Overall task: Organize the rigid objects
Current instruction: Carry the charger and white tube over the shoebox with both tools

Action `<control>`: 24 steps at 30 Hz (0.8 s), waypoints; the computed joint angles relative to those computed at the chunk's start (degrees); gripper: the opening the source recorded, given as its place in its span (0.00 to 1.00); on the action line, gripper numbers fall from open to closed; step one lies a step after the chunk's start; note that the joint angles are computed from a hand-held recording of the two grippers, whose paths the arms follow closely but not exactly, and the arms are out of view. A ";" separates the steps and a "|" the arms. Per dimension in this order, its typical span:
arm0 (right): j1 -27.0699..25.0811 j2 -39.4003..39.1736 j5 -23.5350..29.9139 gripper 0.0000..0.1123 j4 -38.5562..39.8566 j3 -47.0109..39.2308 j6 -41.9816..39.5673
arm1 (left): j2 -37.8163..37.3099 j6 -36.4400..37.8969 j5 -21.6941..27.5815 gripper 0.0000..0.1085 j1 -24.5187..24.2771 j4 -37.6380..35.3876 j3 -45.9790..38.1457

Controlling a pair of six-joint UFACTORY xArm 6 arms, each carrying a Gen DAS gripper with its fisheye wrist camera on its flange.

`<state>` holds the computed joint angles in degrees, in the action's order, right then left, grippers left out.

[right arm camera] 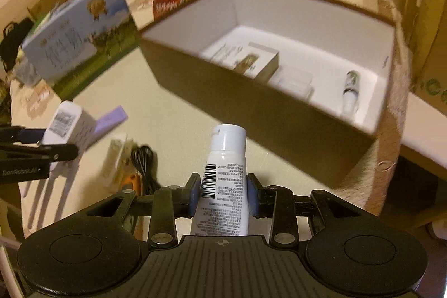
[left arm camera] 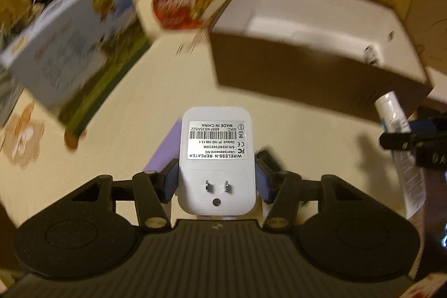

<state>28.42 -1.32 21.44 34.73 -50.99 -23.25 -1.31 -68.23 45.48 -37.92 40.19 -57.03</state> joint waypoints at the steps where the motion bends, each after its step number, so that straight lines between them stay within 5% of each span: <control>1: -0.43 -0.34 -0.10 0.28 -0.18 -0.28 0.55 | 0.91 0.77 -0.34 0.47 0.09 0.38 -1.68; 13: -6.09 6.97 -1.15 0.28 -2.45 -12.80 6.46 | 18.16 15.83 -7.49 0.47 4.17 -1.02 -26.22; 24: -9.69 18.19 1.34 0.28 -6.48 -26.52 13.15 | 39.02 31.90 -4.44 0.47 6.00 -10.74 -56.21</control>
<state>18.73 16.87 22.78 28.25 -77.51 -10.09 37.72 -36.32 41.04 -31.91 29.45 -113.24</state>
